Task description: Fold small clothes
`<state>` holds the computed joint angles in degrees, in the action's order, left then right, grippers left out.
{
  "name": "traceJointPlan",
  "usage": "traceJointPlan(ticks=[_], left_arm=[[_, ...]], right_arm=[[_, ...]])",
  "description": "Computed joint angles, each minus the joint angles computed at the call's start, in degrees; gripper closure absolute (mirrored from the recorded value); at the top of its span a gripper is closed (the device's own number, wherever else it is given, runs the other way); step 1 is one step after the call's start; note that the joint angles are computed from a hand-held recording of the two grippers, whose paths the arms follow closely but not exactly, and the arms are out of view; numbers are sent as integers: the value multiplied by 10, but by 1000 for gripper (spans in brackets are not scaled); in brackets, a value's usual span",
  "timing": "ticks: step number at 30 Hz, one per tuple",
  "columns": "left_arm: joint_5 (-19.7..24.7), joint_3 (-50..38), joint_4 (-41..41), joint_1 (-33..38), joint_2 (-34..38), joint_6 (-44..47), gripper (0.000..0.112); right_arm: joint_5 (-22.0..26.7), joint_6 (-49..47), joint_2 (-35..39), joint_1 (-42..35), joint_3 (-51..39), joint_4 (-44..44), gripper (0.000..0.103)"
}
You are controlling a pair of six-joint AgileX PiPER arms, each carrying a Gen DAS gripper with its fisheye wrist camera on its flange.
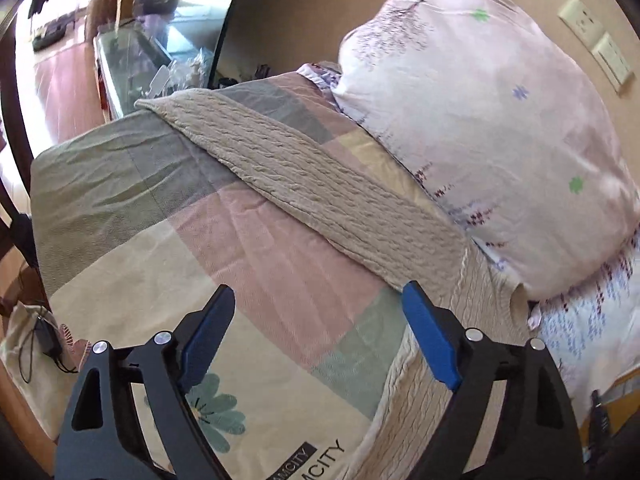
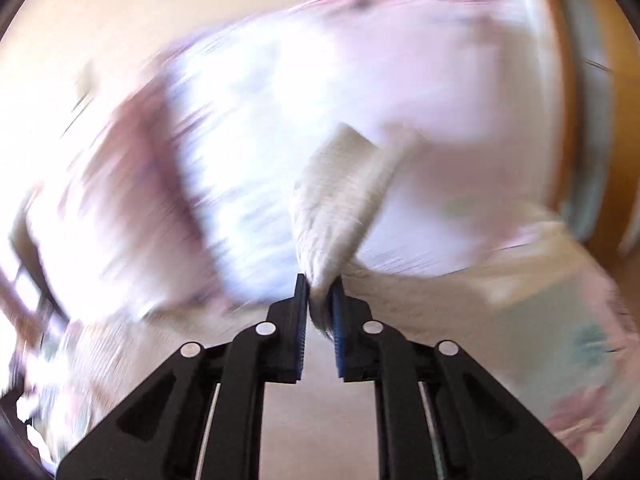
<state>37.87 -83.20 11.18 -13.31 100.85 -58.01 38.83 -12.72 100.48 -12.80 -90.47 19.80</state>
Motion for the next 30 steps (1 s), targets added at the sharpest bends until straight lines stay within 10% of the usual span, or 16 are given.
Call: traceJointPlan(ticks=[7,15,20,22,30], left_arm=[[-46,-8,-228,151,51,174,47],[-62,-69,-442,279,145,305,64],[-44,-146,-451,304,199,277,75],[-19,-185,-423,302,221,258,100],[-25,-270,-276,129,150,390,103]], right_arm=[[62,14,49,123,31,-3,40],[65,162,-58,85,144,-120,39],[66,199,-77,108,179,-162,36],[68,202,-81,111,181,-173,36],[83,135,-85,31,154,-150,33]])
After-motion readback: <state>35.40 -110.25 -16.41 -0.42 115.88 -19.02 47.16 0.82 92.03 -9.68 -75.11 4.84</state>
